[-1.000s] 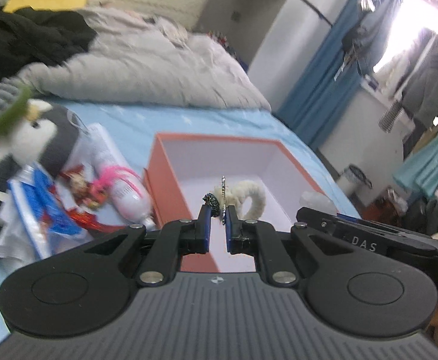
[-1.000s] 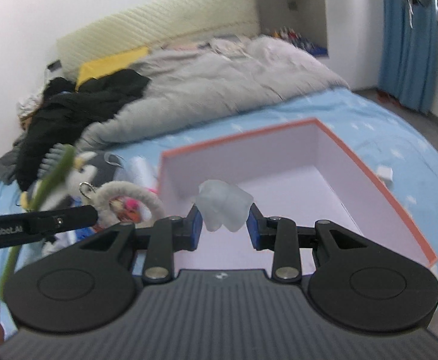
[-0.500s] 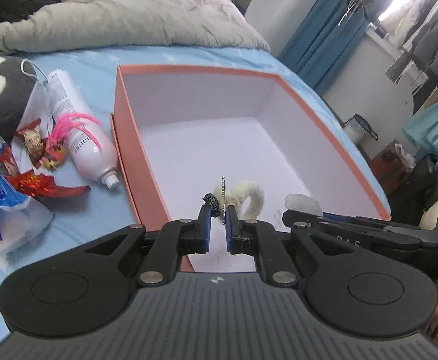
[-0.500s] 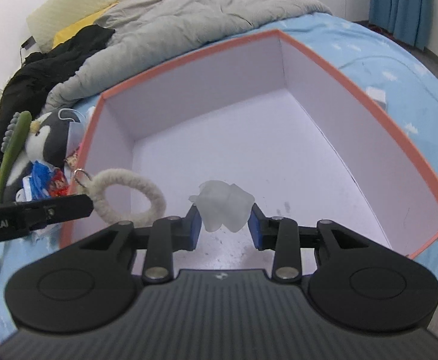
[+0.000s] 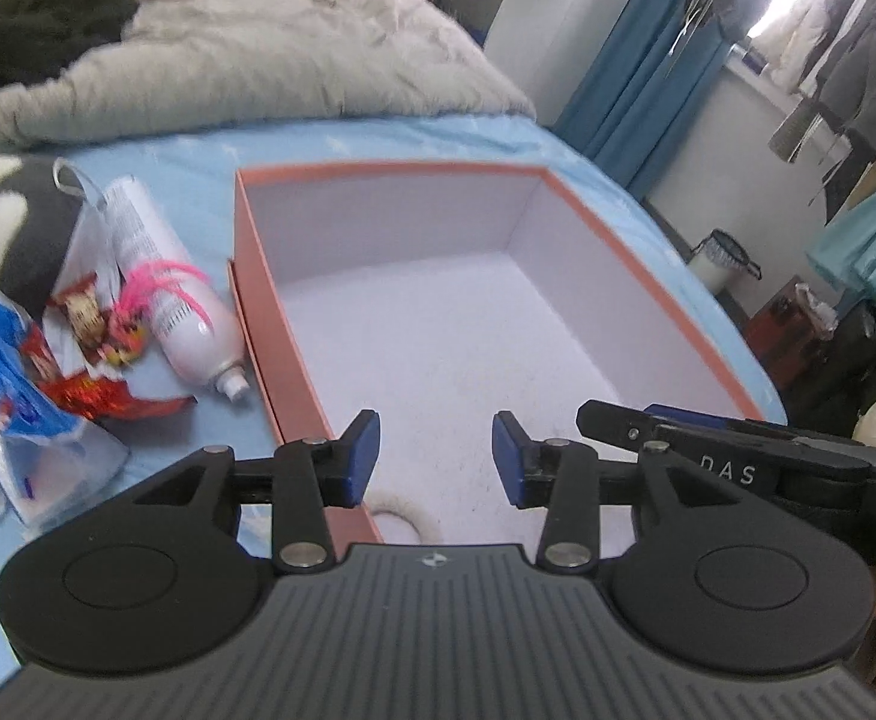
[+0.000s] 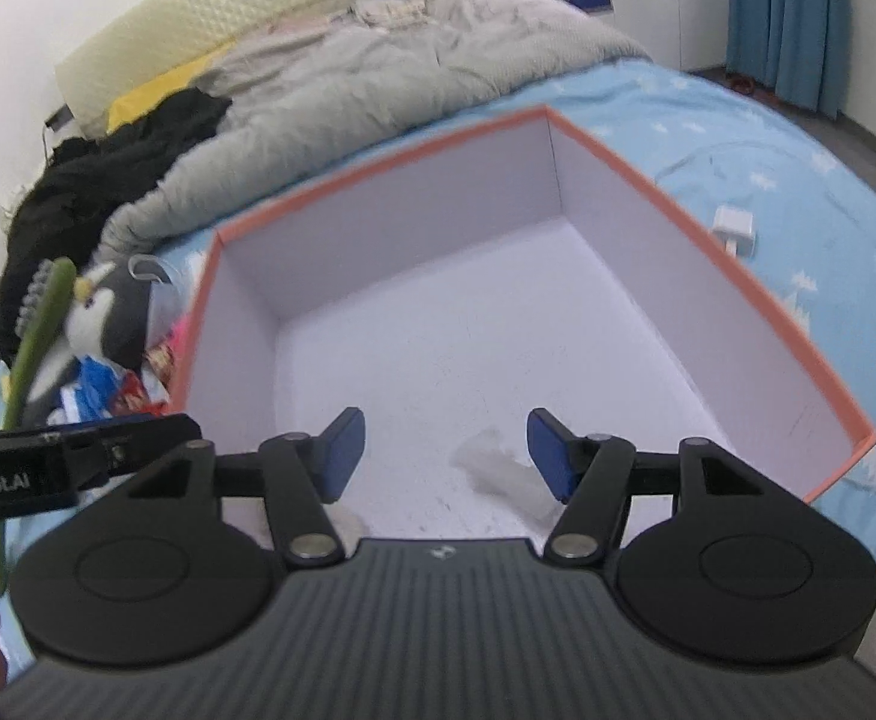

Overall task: Organize soft objects
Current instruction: 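Withdraw both grippers from the box back toward the plush toys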

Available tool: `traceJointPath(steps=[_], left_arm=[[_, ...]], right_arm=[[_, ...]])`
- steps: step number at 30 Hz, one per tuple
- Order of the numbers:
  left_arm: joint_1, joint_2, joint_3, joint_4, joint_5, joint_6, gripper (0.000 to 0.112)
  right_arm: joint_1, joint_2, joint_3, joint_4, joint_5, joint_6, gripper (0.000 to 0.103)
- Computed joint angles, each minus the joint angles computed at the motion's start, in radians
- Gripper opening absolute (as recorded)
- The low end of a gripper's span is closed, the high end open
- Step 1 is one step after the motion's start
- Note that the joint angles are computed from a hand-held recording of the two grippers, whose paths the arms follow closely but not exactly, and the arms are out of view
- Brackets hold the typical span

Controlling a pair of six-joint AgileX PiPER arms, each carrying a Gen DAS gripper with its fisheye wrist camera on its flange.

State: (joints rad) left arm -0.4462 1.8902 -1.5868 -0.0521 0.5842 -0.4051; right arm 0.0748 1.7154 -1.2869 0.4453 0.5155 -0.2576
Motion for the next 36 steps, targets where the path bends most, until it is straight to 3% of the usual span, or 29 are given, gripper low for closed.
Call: traceJointPath(steps=[12, 19, 23, 31, 36], left_arm=[[-0.025, -0.301, 0.259, 0.196, -0.132, -0.168, 0.048], [-0.028, -0.480, 0.445, 0.414, -0.190, -0.365, 0.050], [-0.033, -0.559, 0.517, 0.531, -0.178, -0.475, 0.051], [0.007, -0.679, 0.641, 0.563, -0.163, -0.506, 0.051], [0.038, -0.754, 0.720, 0.594, -0.137, -0.537, 0.051]], right_arm=[[0.083, -0.231, 0.149, 0.094, -0.140, -0.051, 0.063], [0.175, -0.306, 0.240, 0.110, -0.201, -0.045, 0.063], [0.240, -0.341, 0.270, 0.030, -0.229, 0.032, 0.063], [0.381, -0.375, 0.320, -0.171, -0.294, 0.253, 0.063], [0.446, -0.355, 0.329, -0.171, -0.313, 0.269, 0.063]])
